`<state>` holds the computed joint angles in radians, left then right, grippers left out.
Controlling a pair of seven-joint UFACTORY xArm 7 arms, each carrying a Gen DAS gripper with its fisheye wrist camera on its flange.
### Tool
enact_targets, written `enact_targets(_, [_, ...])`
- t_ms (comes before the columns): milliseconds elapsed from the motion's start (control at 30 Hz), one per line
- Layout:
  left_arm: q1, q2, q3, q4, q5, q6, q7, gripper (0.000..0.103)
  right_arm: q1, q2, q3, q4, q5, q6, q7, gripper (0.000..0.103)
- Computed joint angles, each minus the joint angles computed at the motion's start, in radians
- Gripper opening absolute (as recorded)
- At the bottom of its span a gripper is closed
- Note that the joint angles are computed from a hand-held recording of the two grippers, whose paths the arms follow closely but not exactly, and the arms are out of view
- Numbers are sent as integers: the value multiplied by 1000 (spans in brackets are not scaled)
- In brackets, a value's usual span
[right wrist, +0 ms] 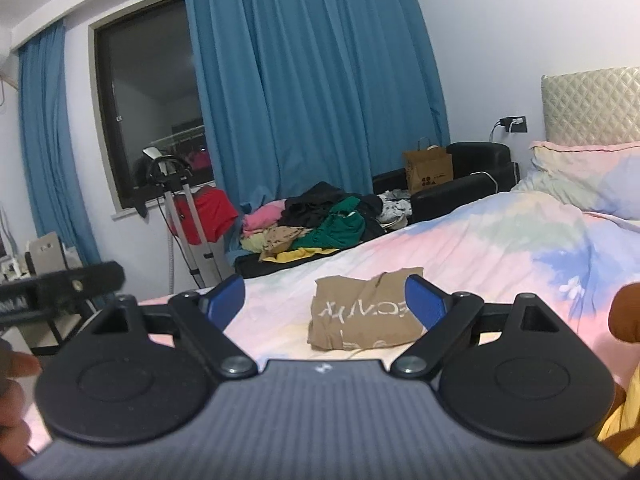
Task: Fold clothes
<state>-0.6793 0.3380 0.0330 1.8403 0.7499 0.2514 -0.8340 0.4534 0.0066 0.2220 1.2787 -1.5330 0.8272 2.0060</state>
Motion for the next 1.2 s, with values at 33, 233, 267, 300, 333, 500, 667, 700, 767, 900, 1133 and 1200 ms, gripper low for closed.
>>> enact_targets(33, [-1, -12, 5, -25, 10, -16, -12, 102, 3, 8, 3, -2, -8, 10, 8, 89])
enact_targets(233, [-9, -16, 30, -79, 83, -36, -80, 102, 36, 64, 0, 1, -38, 64, 33, 89])
enact_targets(267, [-2, -17, 25, -93, 83, -43, -82, 102, 43, 76, -2, 3, -41, 72, 31, 89])
enact_targets(300, [4, -13, 20, -100, 80, -48, -79, 102, 50, 87, -6, 4, -45, 78, 33, 89])
enact_targets(333, [10, -9, 17, -104, 76, -53, -74, 102, 56, 97, -10, 5, -49, 83, 36, 89])
enact_targets(500, [-1, 9, 36, -117, 105, -54, -85, 102, 77, 128, -34, 7, -36, 93, 42, 88])
enact_targets(667, [3, 27, 28, -114, 83, -58, -71, 103, 95, 147, -42, 22, -33, 113, 5, 88])
enact_targets(700, [6, 31, 23, -112, 68, -56, -61, 103, 98, 152, -44, 27, -25, 121, -3, 88])
enact_targets(767, [5, 37, 25, -113, 53, -56, -46, 103, 105, 159, -48, 33, -12, 134, -11, 88])
enact_targets(900, [-4, 43, 36, -108, 52, -42, -31, 103, 110, 162, -57, 33, -3, 137, -9, 88])
enact_targets(1133, [-8, 53, 34, -93, 18, -21, 4, 103, 113, 168, -63, 42, 12, 134, -34, 88])
enact_targets(1200, [-15, 54, 41, -91, 26, -18, -1, 103, 112, 167, -64, 42, 17, 134, -35, 88])
